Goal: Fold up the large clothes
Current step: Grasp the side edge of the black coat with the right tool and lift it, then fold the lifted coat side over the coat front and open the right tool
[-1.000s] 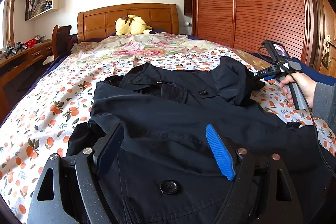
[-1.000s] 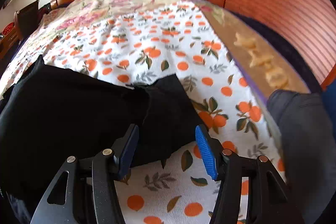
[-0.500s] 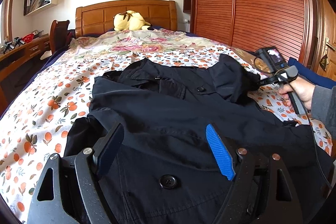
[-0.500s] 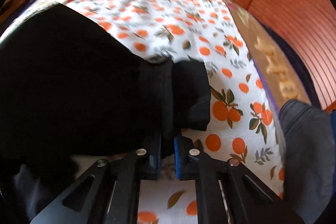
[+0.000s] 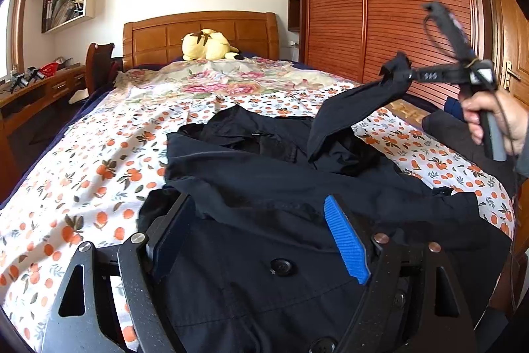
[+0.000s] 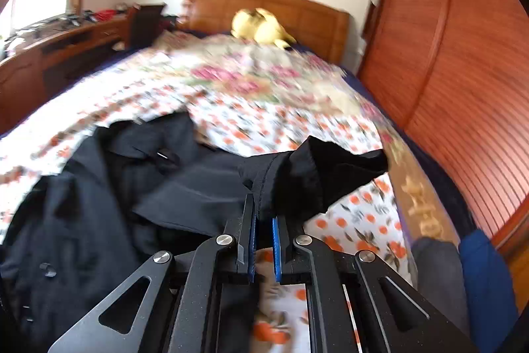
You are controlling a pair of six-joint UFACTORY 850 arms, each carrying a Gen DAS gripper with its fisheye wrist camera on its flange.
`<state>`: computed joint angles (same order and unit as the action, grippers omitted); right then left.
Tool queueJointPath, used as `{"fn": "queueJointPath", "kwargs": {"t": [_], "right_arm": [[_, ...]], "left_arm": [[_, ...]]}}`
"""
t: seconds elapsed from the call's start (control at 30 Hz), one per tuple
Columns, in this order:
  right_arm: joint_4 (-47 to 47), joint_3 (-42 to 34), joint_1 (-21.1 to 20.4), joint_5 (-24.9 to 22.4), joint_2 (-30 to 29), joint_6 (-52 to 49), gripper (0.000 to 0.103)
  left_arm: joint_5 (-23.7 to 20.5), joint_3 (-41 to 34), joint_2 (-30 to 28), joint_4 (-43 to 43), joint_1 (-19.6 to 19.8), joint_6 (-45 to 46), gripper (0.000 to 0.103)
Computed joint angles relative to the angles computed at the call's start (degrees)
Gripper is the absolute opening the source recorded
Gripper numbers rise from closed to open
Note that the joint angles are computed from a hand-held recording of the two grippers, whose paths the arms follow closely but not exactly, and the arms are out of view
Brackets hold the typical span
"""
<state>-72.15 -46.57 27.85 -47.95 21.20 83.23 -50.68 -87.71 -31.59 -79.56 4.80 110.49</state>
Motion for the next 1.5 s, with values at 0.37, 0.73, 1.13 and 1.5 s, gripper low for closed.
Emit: {"fn": "queueJointPath", "kwargs": {"t": [0.37,0.73,1.13,1.5], "right_arm": [[-3.21,-2.41,21.38,-15.41,3.37,0.08,0.008],[-0.23,-3.71,32.96,-20.05,4.10,-3.44,0.008],[8.20,-4.10,31.83,-13.92,4.48,-9.04,0.008],[6.12,-5.48,31.08,-11.40,3.76,-10.08,0.027]], "left_arm": [[-0.87,-2.23,-1.23,-1.39,3.30,-0.15,0.081],[-1.24,-3.83,-2.34,-1.90,4.75,-0.10,0.081],[-0.73,-5.17,-3.35,-1.67,5.21,-1.22,0.081],[0.25,-5.57,-3.66,-1.73,5.13,-1.51,0.081]]}}
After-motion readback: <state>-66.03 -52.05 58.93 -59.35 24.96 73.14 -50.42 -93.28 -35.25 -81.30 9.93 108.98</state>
